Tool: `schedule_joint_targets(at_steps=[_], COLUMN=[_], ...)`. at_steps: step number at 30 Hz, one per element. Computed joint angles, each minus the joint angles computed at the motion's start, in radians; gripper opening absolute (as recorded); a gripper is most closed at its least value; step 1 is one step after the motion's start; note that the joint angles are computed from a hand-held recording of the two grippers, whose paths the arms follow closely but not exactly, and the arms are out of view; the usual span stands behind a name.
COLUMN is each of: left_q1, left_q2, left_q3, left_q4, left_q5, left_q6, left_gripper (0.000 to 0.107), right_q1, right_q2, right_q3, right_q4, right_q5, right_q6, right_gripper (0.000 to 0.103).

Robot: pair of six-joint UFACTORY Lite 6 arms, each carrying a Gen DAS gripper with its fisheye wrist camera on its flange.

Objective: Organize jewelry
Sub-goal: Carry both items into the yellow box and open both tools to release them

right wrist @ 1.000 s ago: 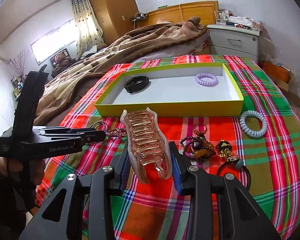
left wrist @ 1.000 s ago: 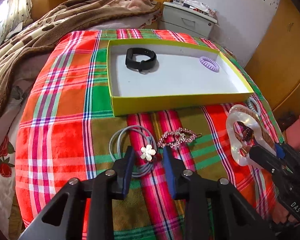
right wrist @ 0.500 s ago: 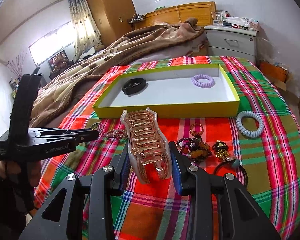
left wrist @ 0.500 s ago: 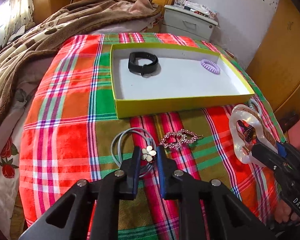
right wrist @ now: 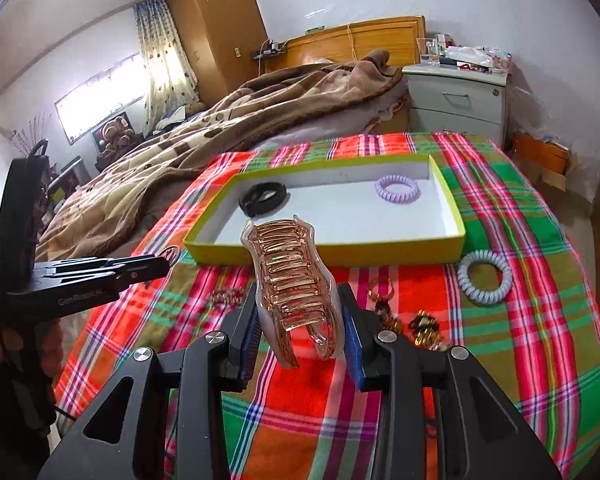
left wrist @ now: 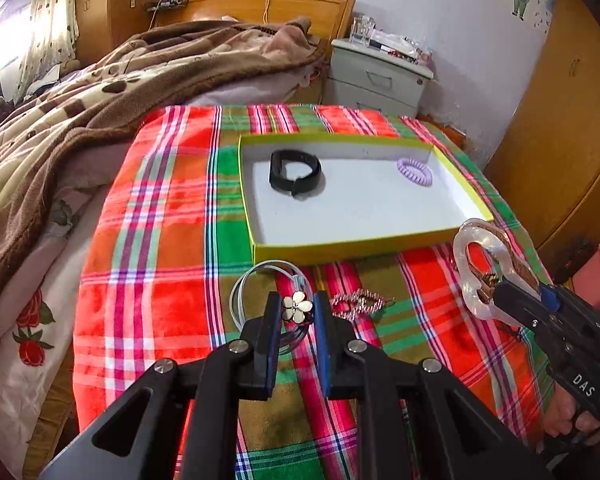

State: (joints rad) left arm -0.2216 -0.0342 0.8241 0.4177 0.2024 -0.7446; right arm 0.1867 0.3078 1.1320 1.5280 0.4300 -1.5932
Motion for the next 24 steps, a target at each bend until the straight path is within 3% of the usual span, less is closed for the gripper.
schedule_joint_targets(at_steps=[13, 20, 24], left_q1=[0.026, 0.032, 0.038], left_q2=[0.097, 0.244, 0.318], left_q3=[0.183, 0.327, 0.397], left_q4=[-0.137, -0.256, -0.340], left_q5=[0.030, 0.035, 0.044], left_q6=[0.185, 0.321, 0.403], left_gripper=[0.017, 0.017, 0.017], right_q1=[-0.007, 0.014, 0.015], right_q2=[0.191, 0.424, 0.616], right_q3=[0.346, 0.698, 0.984], right_q4=[-0.303, -0.595, -0.732], right_q5=[0.016, 0.065, 0.174], right_q6=[0.355, 0.667, 0.843], right_gripper=[0.037, 0.037, 0.037])
